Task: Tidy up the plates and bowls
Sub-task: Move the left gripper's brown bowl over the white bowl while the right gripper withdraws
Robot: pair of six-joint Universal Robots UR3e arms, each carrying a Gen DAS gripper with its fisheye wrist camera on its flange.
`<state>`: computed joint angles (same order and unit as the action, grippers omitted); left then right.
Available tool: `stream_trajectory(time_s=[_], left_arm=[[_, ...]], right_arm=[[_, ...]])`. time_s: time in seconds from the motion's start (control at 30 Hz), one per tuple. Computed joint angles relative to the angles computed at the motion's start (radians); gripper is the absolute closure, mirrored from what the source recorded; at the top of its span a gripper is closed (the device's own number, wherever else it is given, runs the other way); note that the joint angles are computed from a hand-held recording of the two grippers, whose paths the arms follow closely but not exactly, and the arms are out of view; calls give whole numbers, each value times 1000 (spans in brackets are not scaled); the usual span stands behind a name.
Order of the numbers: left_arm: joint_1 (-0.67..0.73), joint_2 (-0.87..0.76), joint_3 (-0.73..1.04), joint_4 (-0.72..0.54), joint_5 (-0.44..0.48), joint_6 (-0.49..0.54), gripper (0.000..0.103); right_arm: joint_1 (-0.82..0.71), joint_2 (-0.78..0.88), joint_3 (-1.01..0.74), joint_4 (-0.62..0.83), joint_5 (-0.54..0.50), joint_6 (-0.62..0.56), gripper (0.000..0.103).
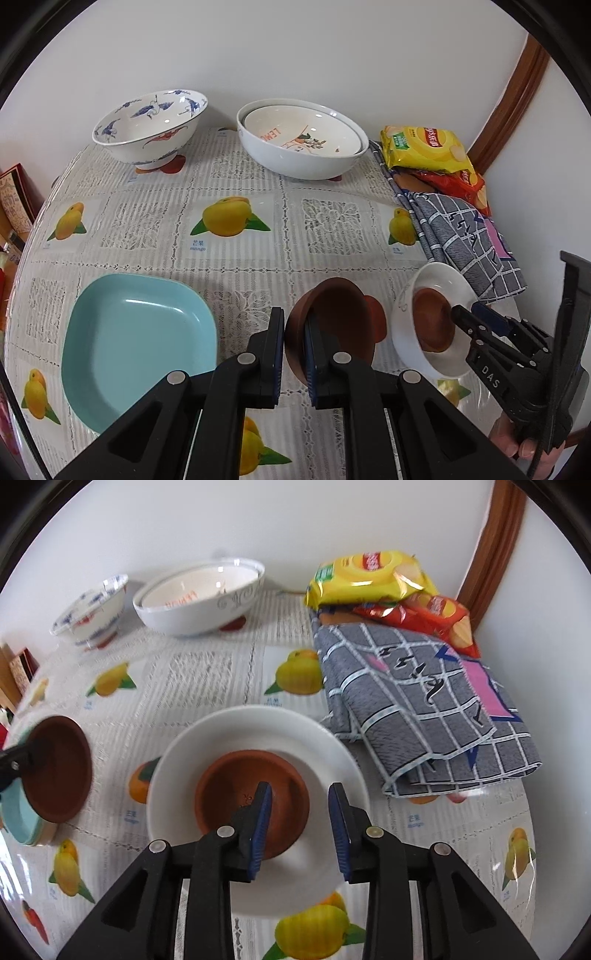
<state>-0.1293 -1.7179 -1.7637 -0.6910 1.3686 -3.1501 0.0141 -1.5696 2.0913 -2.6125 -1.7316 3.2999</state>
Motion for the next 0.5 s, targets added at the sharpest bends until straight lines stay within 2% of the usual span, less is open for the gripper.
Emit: stream_trajectory(time_s=[0.17,0.37,0.5], left_arm=[[-43,17,17,-8,15,-18,93],[-124,-2,63,-13,34,-61,93],[-182,-31,99,-11,52,-85,93]], right_arm=[[-60,-158,79,19,50,-25,71],[-120,-352,153,85,64,-69,70],[-226,-515,214,157,114,-130,70]])
